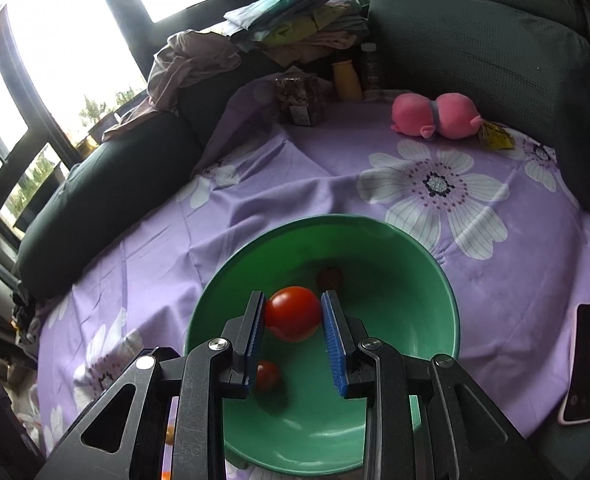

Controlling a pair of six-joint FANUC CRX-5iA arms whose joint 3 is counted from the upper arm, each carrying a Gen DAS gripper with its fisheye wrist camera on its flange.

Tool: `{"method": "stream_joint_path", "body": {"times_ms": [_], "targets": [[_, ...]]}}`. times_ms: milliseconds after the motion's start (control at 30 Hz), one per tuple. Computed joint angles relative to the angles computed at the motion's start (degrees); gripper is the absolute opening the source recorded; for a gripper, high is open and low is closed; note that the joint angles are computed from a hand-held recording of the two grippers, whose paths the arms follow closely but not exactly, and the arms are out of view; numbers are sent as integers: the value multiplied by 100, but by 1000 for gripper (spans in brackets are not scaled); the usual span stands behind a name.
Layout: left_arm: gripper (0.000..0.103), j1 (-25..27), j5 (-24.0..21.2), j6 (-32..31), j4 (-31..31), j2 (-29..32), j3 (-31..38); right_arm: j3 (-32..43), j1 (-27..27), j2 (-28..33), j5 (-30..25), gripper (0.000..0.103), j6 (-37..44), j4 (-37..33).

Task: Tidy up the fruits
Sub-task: 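Open the left tool to release the tomato into the bowl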

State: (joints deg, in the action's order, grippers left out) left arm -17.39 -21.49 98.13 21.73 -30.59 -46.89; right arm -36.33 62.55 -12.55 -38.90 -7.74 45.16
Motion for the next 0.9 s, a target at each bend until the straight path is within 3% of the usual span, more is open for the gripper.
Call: {"method": "stream_joint_path", "body": {"times_ms": [333, 533, 567, 633, 733, 767, 833, 900], "targets": [[26, -225, 47, -258, 230, 460, 75, 328, -145, 240, -253, 31, 742, -1009], [26, -272, 84, -234, 307, 623, 82, 430, -173, 335, -403, 31, 901, -1190], [28, -265, 9, -59, 113, 640, 160, 466, -168, 361, -466, 31, 923, -1214], [48, -260, 62, 74, 12, 563, 145, 525, -145, 401, -620, 31, 969, -1225], [59, -190, -43, 275, -178, 265, 104, 311, -127, 254, -453, 36, 626, -822], [60, -144, -143, 468, -372, 120, 122, 250, -124, 205, -386, 47, 565, -725], [63, -46, -442, 1147, -1015, -267, 196, 104, -127, 102, -158, 57, 395, -478], [65, 102, -851, 1889, -1647, -724, 267, 29, -140, 21, 108, 56, 360, -386]]}}
